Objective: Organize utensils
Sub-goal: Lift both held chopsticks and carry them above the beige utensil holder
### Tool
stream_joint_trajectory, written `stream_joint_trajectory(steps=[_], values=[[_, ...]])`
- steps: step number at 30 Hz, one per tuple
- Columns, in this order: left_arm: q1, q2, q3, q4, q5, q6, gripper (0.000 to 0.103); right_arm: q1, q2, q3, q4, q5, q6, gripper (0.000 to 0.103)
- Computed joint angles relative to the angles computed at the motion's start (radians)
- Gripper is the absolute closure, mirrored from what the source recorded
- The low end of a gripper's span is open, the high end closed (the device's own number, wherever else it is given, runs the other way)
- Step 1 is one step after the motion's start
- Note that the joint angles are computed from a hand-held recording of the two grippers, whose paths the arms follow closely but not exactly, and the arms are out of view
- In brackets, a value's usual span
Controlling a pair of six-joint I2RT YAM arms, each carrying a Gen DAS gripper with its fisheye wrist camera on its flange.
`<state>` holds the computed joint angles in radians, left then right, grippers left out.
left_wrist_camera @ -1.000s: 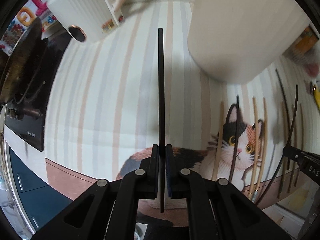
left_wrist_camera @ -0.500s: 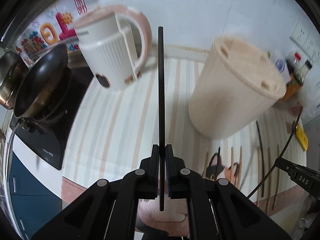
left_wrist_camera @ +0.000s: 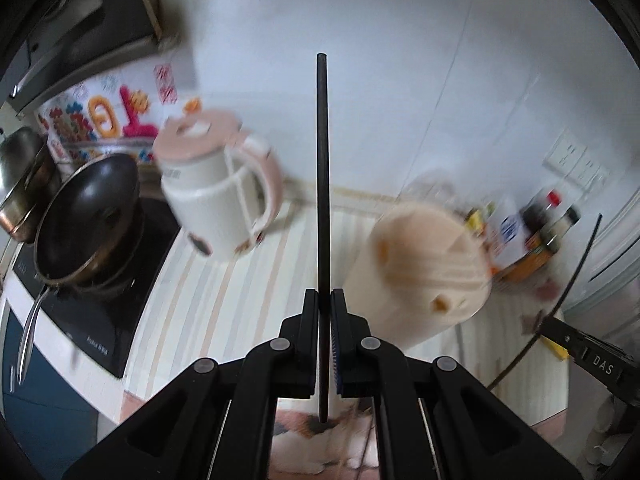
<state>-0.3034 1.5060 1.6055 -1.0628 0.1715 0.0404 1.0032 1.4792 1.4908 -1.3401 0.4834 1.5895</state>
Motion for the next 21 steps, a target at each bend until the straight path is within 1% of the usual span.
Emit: stream_joint_trajectory(steps=[5, 7, 9, 13, 15, 17, 21], values=[[-0.048, 0.074, 0.191, -0.05, 0.019, -0.035, 0.1, -0.069, 0.099, 0.288, -0.151, 0.089, -0.117, 0.097], [-0.07, 0.112, 0.265, -0.069, 0.019, -0.045, 0.1, -0.102, 0.137, 0.379, -0.181, 0.114, -0.164, 0.097], [-0.092, 0.171, 0.356, -0.094, 0.02, -0.055, 0.1, -0.141, 0.155, 0.435, -0.193, 0.127, -0.213, 0.097], [-0.133, 0.294, 0.529, -0.131, 0.011, -0.085, 0.1, -0.244, 0.195, 0.525, -0.17, 0.132, -0.336, 0.097], [-0.152, 0.374, 0.643, -0.159, -0.002, -0.099, 0.1, -0.271, 0.201, 0.521, -0.143, 0.132, -0.369, 0.097], [-0.156, 0.434, 0.724, -0.177, 0.002, -0.111, 0.1, -0.311, 0.222, 0.53, -0.106, 0.118, -0.415, 0.097], [-0.153, 0.579, 0.917, -0.222, 0.013, -0.143, 0.1, -0.379, 0.233, 0.475, 0.018, 0.078, -0.475, 0.097]])
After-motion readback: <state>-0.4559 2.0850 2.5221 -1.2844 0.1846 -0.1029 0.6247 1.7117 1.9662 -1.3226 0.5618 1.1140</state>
